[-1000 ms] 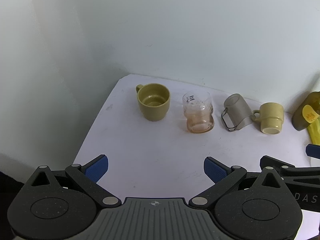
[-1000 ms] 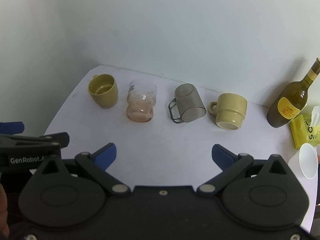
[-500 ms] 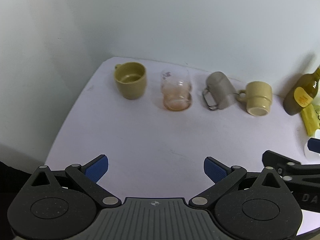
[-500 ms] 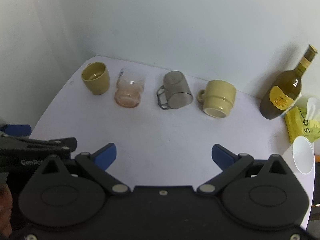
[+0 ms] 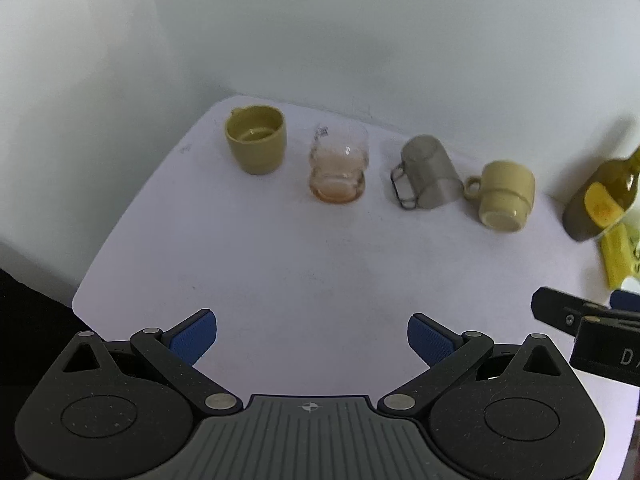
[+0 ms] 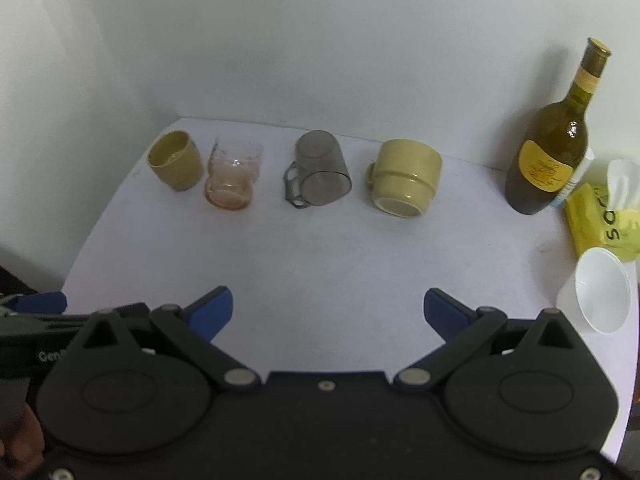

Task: Flip cup upright
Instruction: 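Move the left tool toward the clear glass tumbler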

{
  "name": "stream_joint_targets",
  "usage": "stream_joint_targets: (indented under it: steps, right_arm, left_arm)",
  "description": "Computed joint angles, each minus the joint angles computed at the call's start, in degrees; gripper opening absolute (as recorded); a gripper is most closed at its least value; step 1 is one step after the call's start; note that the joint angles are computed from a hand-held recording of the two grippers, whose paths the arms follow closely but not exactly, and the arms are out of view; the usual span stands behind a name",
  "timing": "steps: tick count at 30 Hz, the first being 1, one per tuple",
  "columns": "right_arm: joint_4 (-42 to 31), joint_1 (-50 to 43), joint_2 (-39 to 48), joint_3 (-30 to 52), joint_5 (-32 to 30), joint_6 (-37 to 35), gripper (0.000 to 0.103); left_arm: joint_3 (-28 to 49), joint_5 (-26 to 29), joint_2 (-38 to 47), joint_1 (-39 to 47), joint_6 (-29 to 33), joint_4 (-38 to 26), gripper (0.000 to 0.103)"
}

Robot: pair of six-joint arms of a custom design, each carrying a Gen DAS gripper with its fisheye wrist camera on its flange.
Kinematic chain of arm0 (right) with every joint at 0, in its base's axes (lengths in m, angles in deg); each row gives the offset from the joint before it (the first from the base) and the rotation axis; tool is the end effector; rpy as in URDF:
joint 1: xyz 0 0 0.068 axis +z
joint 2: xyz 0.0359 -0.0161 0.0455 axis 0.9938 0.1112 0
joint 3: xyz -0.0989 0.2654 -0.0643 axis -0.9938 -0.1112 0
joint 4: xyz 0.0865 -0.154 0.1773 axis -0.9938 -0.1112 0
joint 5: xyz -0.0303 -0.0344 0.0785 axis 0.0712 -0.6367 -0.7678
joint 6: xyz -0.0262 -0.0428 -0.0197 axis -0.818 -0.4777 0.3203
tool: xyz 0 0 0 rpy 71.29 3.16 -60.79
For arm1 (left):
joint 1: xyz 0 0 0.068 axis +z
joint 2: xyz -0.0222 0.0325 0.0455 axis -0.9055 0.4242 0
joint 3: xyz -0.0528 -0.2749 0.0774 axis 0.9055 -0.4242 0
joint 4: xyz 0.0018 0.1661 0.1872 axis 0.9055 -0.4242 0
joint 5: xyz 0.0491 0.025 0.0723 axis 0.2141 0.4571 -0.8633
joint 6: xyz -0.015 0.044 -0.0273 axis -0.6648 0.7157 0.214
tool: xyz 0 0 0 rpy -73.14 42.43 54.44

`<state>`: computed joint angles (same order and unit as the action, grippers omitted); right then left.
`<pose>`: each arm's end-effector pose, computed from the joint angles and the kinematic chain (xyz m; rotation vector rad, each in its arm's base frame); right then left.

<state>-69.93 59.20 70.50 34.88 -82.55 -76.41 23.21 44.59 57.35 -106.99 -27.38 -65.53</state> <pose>0.1396 -0.0484 0.3031 -0.1378 2.5853 0.2318 0.1618 -0.1295 0.3533 -0.1714 2.6360 0.0069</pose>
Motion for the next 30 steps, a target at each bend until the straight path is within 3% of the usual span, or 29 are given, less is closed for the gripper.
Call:
stream_joint_targets:
  steps: [3,9,11,12,13,15,17,21,30]
  right_arm:
    - [1.48,0.4,0.61,-0.19,-0.05,1.26,0.103]
    - [4.77,3.26,2.75,-0.64,2.65,6.78,0.103]
    - [6.3,4.65,2.99,-0.59,4.45,9.46,0.103]
    - [6.75,4.92,3.11,-0.42,5.0,10.46,0.103]
    - [7.06,5.08,2.96,-0.33,5.37,11.32,0.103]
    - [8.19,5.49,1.96,-0.69,7.21,12.6,0.103]
    - [10.08,6.64,1.06,-1.61,9.54,13.84,0.103]
    - [12.27,12.37,-0.16,-3.35,16.32,20.8,0.102]
    - [12.82,24.62,-3.42,-3.74,27.2,33.58,0.103]
  left_arm:
    - [-0.03,1.44,-0.87,1.66,-0.26,1.6,0.103]
    - [-2.05,-4.03,0.88,3.88,5.17,6.28,0.103]
    - [-6.59,-2.01,-1.04,8.54,11.3,16.09,0.103]
    - [-7.04,-1.56,-1.36,9.08,11.98,16.98,0.103]
    - [-9.78,1.04,-2.05,12.02,15.45,23.08,0.103]
    - [-11.56,3.84,-0.53,15.11,18.37,28.58,0.103]
    - [-8.89,8.51,5.73,19.35,22.35,29.33,0.103]
    - [-5.01,12.1,11.64,23.3,29.42,29.55,0.103]
    - [-4.52,17.84,17.25,29.67,40.01,32.18,0.103]
